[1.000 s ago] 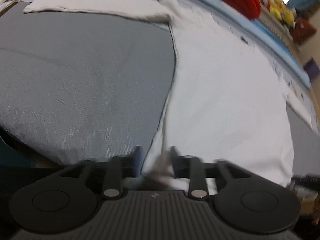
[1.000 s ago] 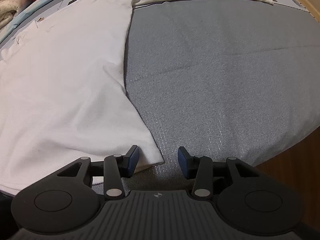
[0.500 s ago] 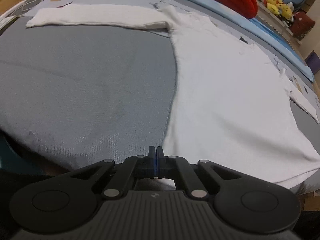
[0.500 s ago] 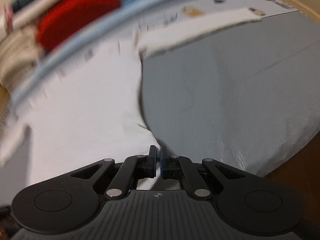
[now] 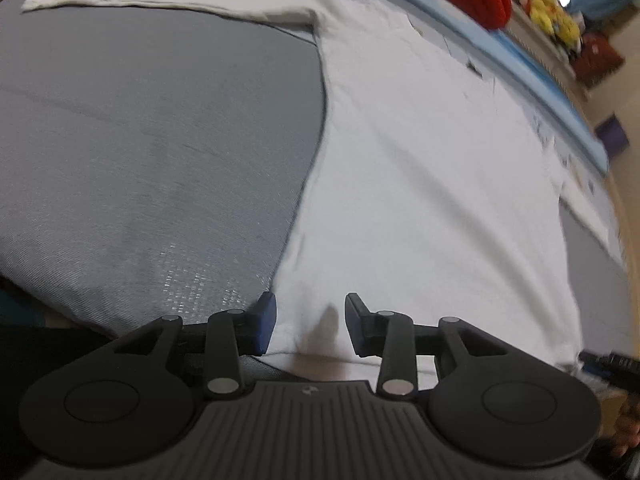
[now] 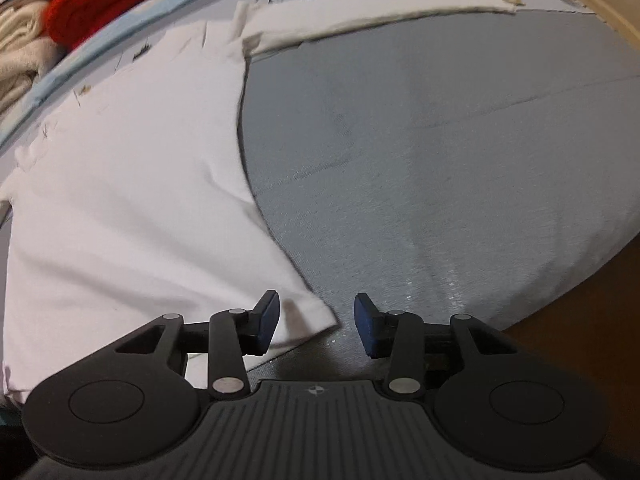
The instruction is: Fold small clothes
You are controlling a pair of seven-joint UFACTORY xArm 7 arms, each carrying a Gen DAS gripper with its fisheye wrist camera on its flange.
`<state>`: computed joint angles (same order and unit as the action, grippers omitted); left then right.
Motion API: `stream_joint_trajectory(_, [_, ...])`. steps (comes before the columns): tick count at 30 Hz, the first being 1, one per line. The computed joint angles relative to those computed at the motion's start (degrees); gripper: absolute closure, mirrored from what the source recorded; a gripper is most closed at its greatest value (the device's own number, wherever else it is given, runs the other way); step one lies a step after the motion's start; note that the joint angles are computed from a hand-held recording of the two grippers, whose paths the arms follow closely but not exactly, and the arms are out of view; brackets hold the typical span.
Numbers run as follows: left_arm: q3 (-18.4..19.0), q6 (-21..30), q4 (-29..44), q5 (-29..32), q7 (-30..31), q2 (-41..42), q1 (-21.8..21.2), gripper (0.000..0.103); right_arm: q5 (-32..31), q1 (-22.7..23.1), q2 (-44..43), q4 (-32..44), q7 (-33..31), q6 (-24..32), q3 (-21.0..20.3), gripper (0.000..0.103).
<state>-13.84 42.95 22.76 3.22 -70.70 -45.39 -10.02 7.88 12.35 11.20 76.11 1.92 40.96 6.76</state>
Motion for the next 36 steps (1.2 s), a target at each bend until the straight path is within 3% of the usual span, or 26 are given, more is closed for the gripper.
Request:
stream_joint_trajectory(2, [-0.4,1.3,1.5,1.2,2.0,2.9,-0.3,0.067,-1.0,0.5,1.2,1.1,0.0,1.6,0.1,0.06])
stream_joint_trajectory(3, [-1.1,2.6,2.5,2.4,3.0,4.0,-0.3,0.077,-1.2,0.6,1.7,1.7,-0.2,2.4,0.2,0.06])
stream_joint_trajectory(4, [-2.0,5.3,3.9,4.1,3.8,4.9,-0.1,0.103,-1.1,0.6,1.9,1.6,-0.6,2.7,0.2,0.06])
stream_joint_trajectory(9, [-2.4,13.3,3.3,5.0,-0.1,-0.1,0.4,0.103,-2.2,1.2,2.8,2.6,1.1,3.9,0.0,0.06])
stream_joint_trajectory(10, [-1.6,13.2,2.3,4.1,-0.8,-1.4,0.2,0.103,-2.0,1.1,2.7,2.5,1.1,3.8,0.0,0.06])
stream_joint_trajectory(12, [0.3,8.3,-0.4,2.0,-1.7,-4.0,-0.3,0.103,-2.0,0.9,2.9,2.8,1.3,4.1,-0.1,0.06])
stream_joint_trajectory(13, [1.0,4.6,-1.6,0.9,-1.8,-4.5,-0.7,0.095,-2.3,0.9,2.9,2.8,1.5,4.4,-0.3,0.06])
stream_joint_trajectory(15, [1.2,-0.4,-2.0,-0.1,-1.1,-3.1,-1.0,0.066,-2.5,0.9,2.9,2.9,2.0,4.5,-0.3,0.06])
stream_joint_trajectory(16, [0.4,-1.1,-1.2,0.2,-0.9,-1.4,-0.6,0.045,-2.3,0.8,2.9,3.0,2.2,4.3,-0.3,0.06])
stream_joint_trajectory(19, [-1.1,-0.4,2.0,2.1,0.1,4.3,0.4,0.042,-0.8,0.4,2.1,2.2,1.6,3.0,0.1,0.06])
stream_joint_trajectory(21, [-1.5,0.6,3.2,2.9,0.4,7.0,0.5,0.049,-1.4,0.6,2.3,2.3,1.6,3.0,0.0,0.06])
stream_joint_trajectory(22, [-2.2,2.4,4.6,4.4,1.0,8.6,0.7,0.08,-1.9,0.8,2.4,2.4,1.8,3.2,-0.1,0.06])
stream_joint_trajectory(23, [-2.8,4.2,6.0,6.4,2.4,9.9,0.7,0.093,-2.3,0.9,2.6,2.5,1.8,3.5,-0.1,0.06])
stream_joint_trajectory(27, [-2.3,6.4,4.8,6.9,0.1,6.3,0.3,0.097,-2.4,0.9,2.9,2.9,1.6,3.9,-0.1,0.06])
stream_joint_trajectory(32, [0.1,3.1,1.8,2.7,-1.9,3.7,-0.4,0.092,-2.4,0.8,3.5,3.5,1.3,4.2,-0.1,0.06])
stream_joint_trajectory(35, [0.6,2.4,2.4,3.2,0.0,5.4,0.1,0.095,-2.6,0.9,3.7,3.9,1.1,4.6,0.0,0.06])
stream_joint_trajectory(36, [0.5,3.0,2.6,3.5,0.8,4.9,-0.1,0.096,-2.5,0.9,3.7,3.9,0.6,4.9,0.1,0.071])
